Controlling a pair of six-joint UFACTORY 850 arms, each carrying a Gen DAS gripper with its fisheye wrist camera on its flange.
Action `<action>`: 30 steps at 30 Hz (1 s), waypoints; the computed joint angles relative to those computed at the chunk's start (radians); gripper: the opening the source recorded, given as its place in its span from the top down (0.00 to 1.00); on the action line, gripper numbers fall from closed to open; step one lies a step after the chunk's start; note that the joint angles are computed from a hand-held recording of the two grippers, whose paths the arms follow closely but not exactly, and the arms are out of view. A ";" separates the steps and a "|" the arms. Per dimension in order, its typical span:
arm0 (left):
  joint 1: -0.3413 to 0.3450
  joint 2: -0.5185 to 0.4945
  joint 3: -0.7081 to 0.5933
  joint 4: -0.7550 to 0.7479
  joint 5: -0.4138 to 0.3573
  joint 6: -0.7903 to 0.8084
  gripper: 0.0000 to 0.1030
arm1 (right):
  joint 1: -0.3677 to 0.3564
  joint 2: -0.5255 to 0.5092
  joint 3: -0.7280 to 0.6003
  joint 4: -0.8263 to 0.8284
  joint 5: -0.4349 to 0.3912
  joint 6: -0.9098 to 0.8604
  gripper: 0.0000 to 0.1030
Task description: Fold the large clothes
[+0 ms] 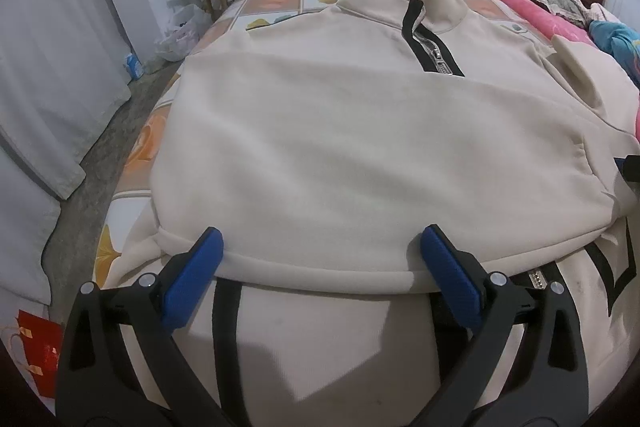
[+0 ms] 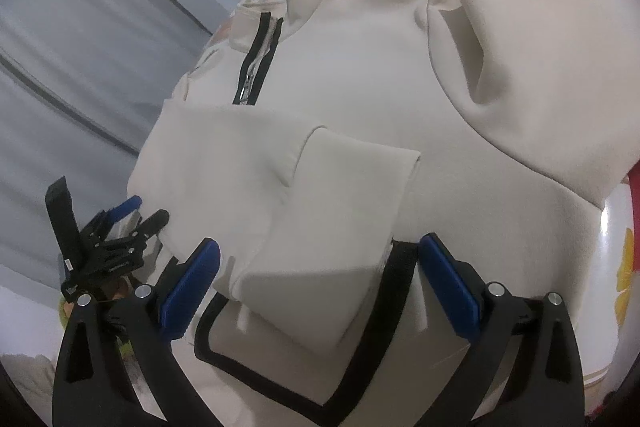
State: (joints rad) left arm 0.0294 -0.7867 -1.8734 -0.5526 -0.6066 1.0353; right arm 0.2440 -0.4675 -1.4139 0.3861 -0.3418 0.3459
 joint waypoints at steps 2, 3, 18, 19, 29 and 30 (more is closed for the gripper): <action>0.002 0.000 0.002 -0.013 0.000 0.015 0.06 | 0.000 -0.010 -0.019 -0.028 -0.028 0.022 0.06; 0.003 0.001 0.004 -0.024 0.001 0.027 0.06 | 0.001 -0.015 -0.030 -0.044 -0.043 0.037 0.06; 0.018 -0.013 -0.009 -0.104 -0.026 0.106 0.06 | 0.029 -0.080 -0.158 -0.472 -0.228 0.423 0.52; 0.019 -0.014 -0.010 -0.109 -0.028 0.110 0.06 | 0.029 -0.083 -0.163 -0.469 -0.235 0.422 0.55; 0.031 -0.043 -0.049 -0.161 -0.071 0.116 0.07 | -0.003 -0.016 -0.082 -0.307 -0.153 0.383 0.61; 0.034 -0.047 -0.055 -0.168 -0.080 0.116 0.07 | -0.013 -0.005 -0.063 -0.255 -0.132 0.358 0.61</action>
